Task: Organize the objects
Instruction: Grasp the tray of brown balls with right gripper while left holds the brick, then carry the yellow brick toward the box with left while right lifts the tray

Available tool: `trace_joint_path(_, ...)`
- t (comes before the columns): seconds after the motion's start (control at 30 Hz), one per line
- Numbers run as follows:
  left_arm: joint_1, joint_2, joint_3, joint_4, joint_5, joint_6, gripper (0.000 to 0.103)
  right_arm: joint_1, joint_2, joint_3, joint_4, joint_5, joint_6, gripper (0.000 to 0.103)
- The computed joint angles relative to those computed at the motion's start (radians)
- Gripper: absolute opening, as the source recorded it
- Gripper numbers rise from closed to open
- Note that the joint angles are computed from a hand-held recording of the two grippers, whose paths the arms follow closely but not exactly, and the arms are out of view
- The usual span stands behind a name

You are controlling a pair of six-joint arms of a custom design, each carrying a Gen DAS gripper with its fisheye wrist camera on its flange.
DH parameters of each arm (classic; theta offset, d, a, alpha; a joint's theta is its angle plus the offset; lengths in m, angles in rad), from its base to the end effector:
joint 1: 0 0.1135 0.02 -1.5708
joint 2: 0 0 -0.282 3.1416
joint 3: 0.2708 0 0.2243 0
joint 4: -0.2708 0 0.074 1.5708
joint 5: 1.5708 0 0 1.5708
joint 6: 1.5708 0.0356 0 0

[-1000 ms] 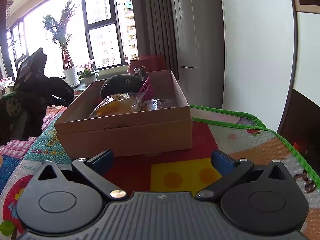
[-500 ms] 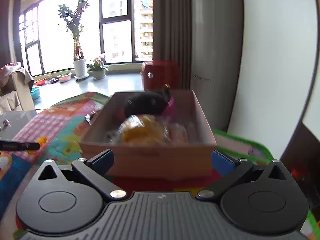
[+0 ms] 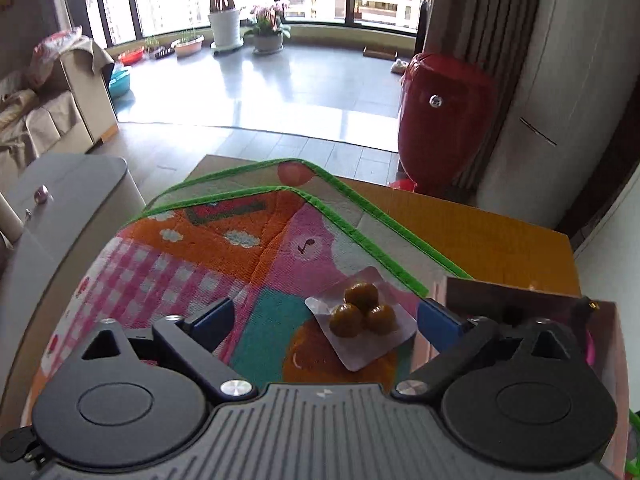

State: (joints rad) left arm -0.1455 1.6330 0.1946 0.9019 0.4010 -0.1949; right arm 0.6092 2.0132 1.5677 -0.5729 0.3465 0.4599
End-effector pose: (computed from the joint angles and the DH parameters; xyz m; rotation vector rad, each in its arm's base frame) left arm 0.2130 -0.0453 0.1341 0.1915 2.1133 -0.6253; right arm 0.3497 0.2293 0.2379 -0.0627 2.4985 -0.0155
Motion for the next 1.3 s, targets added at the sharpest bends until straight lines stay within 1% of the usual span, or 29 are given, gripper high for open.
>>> trace_joint_path(0.03,0.003,0.007,-0.002,0.013,0.007,-0.004,0.017,-0.014,0.059,0.070,-0.035,-0.021,-0.010,0.082)
trace_joint_path(0.07,0.009,0.012,-0.002,0.018,0.019,-0.009,0.017,-0.032,0.105,0.116,-0.053,-0.052,-0.007,0.080)
trace_joint_path(0.13,0.024,0.025,0.002,0.025,0.042,-0.021,0.017,-0.068,0.189,0.210,-0.100,-0.103,0.036,0.070)
trace_joint_path(0.17,0.033,0.031,0.002,0.031,0.054,-0.028,0.017,-0.078,0.216,0.231,-0.108,-0.106,0.047,0.068)
trace_joint_path(0.2,0.038,0.035,0.002,0.036,0.063,-0.032,0.017,-0.082,0.239,0.245,-0.111,-0.094,0.046,0.066)
trace_joint_path(0.3,0.038,0.045,0.001,0.048,0.067,-0.036,0.017,-0.073,0.299,0.293,-0.131,0.011,0.001,0.063)
trace_joint_path(0.37,0.037,0.046,0.001,0.050,0.065,-0.038,0.017,-0.069,0.316,0.313,-0.150,0.039,-0.022,0.058)
trace_joint_path(0.4,0.037,0.047,0.002,0.051,0.065,-0.041,0.017,-0.070,0.312,0.309,-0.148,0.024,-0.024,0.045)
trace_joint_path(0.43,0.036,0.048,0.003,0.051,0.064,-0.045,0.017,-0.076,0.307,0.307,-0.155,-0.012,-0.020,0.040)
trace_joint_path(0.47,0.036,0.050,0.003,0.053,0.063,-0.048,0.017,-0.078,0.291,0.283,-0.146,-0.036,-0.013,0.039)
trace_joint_path(0.5,0.036,0.051,0.003,0.053,0.062,-0.050,0.017,-0.076,0.275,0.255,-0.138,-0.053,-0.008,0.035)
trace_joint_path(0.6,0.033,0.054,0.005,0.056,0.056,-0.055,0.017,-0.050,0.195,0.126,-0.088,-0.085,-0.003,0.034)
trace_joint_path(0.67,0.034,0.055,0.004,0.059,0.054,-0.057,0.017,-0.025,0.123,0.015,-0.046,-0.137,0.007,0.031)
trace_joint_path(0.73,0.029,0.053,0.007,0.052,0.043,-0.060,0.017,0.021,0.053,-0.095,-0.001,-0.166,0.011,0.029)
trace_joint_path(0.87,0.014,0.028,0.018,0.004,0.008,-0.059,0.017,0.132,-0.122,-0.350,0.106,-0.232,0.047,0.029)
trace_joint_path(0.93,0.013,0.009,0.022,-0.041,0.011,-0.064,0.017,0.208,-0.210,-0.478,0.159,-0.215,0.065,0.029)
trace_joint_path(1.0,0.007,-0.013,0.024,-0.091,0.025,-0.077,0.017,0.274,-0.282,-0.574,0.186,-0.193,0.089,0.029)
trace_joint_path(1.07,-0.015,-0.045,0.015,-0.127,0.022,-0.077,0.017,0.351,-0.348,-0.649,0.177,-0.120,0.125,0.032)
trace_joint_path(1.1,-0.035,-0.067,0.002,-0.139,0.014,-0.077,0.017,0.388,-0.374,-0.675,0.158,-0.076,0.150,0.041)
trace_joint_path(1.13,-0.054,-0.090,-0.005,-0.155,0.007,-0.081,0.017,0.422,-0.401,-0.700,0.141,-0.041,0.176,0.056)
trace_joint_path(1.17,-0.072,-0.117,-0.014,-0.175,0.002,-0.086,0.017,0.453,-0.433,-0.737,0.143,-0.012,0.204,0.061)
trace_joint_path(1.2,-0.093,-0.145,-0.023,-0.193,-0.003,-0.094,0.017,0.475,-0.462,-0.773,0.156,0.009,0.225,0.068)
trace_joint_path(1.23,-0.116,-0.170,-0.028,-0.215,-0.011,-0.099,0.017,0.502,-0.488,-0.807,0.169,0.024,0.250,0.073)
trace_joint_path(1.3,-0.183,-0.231,-0.035,-0.273,-0.044,-0.101,0.017,0.535,-0.526,-0.862,0.185,0.035,0.292,0.075)
